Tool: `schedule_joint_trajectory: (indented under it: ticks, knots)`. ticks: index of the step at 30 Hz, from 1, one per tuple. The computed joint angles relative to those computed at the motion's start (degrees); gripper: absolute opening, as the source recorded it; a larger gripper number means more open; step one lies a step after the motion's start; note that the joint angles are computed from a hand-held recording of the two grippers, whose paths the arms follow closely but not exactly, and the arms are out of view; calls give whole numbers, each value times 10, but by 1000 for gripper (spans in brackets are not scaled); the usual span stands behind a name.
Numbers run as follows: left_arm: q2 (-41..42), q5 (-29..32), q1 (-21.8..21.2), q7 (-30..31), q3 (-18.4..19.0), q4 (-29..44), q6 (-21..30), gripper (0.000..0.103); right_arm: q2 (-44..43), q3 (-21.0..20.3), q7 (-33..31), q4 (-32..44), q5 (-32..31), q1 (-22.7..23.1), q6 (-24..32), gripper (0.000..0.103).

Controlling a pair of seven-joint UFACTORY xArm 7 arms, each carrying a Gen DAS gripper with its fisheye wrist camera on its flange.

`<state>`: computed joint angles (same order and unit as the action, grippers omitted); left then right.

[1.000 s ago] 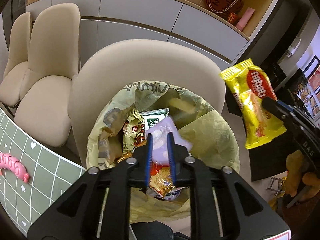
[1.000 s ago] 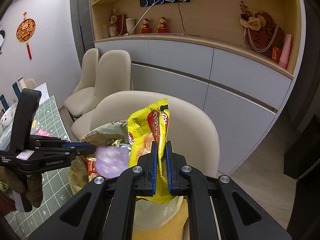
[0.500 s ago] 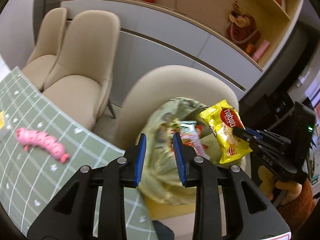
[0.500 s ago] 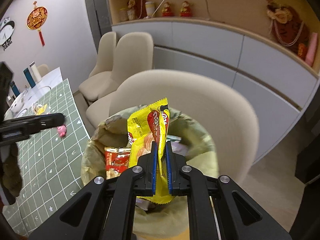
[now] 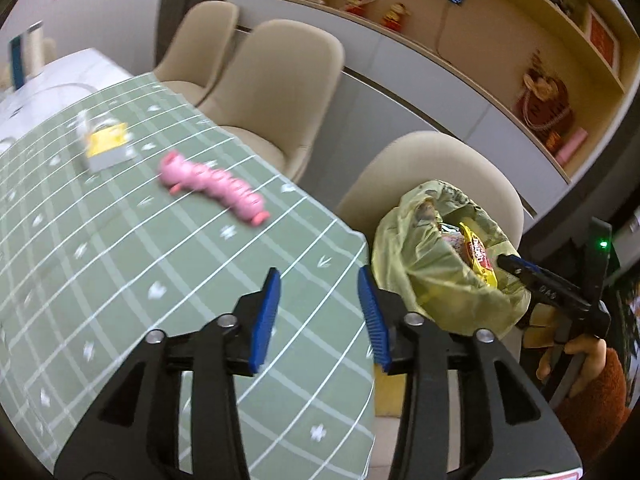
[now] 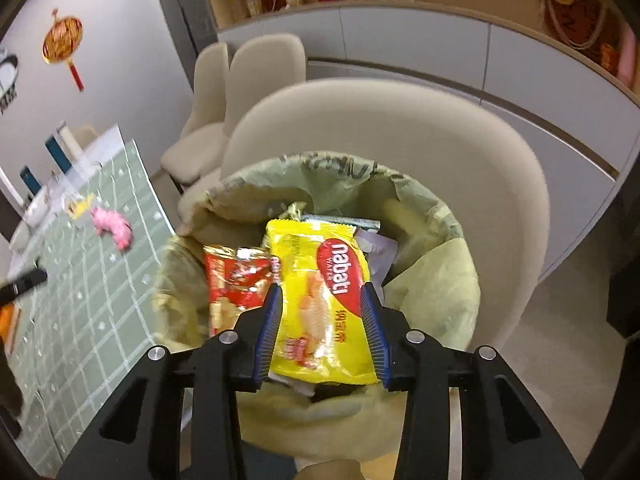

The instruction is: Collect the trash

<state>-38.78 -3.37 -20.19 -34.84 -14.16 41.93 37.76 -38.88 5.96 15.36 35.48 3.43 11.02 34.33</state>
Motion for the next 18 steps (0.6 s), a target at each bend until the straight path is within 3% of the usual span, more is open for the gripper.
schedule_joint_trajectory:
  ticks: [7,11,14,18]
  knots:
    - [-92,25,12,-51,-36,-20,65,62,-118,35,37,-16,-1,24,33,38]
    - [-136,50,12,-54,-59,-15,103,64,-177,69,69,-16,7,52,56,38]
    - [-171,72,8,-44,-77,-14,140,64,-206,120,117,-10,6,66,74,38]
    - [-232,69,-13,-28,-76,-31,168,64,-233,175,193,-2,11,90,94,38]
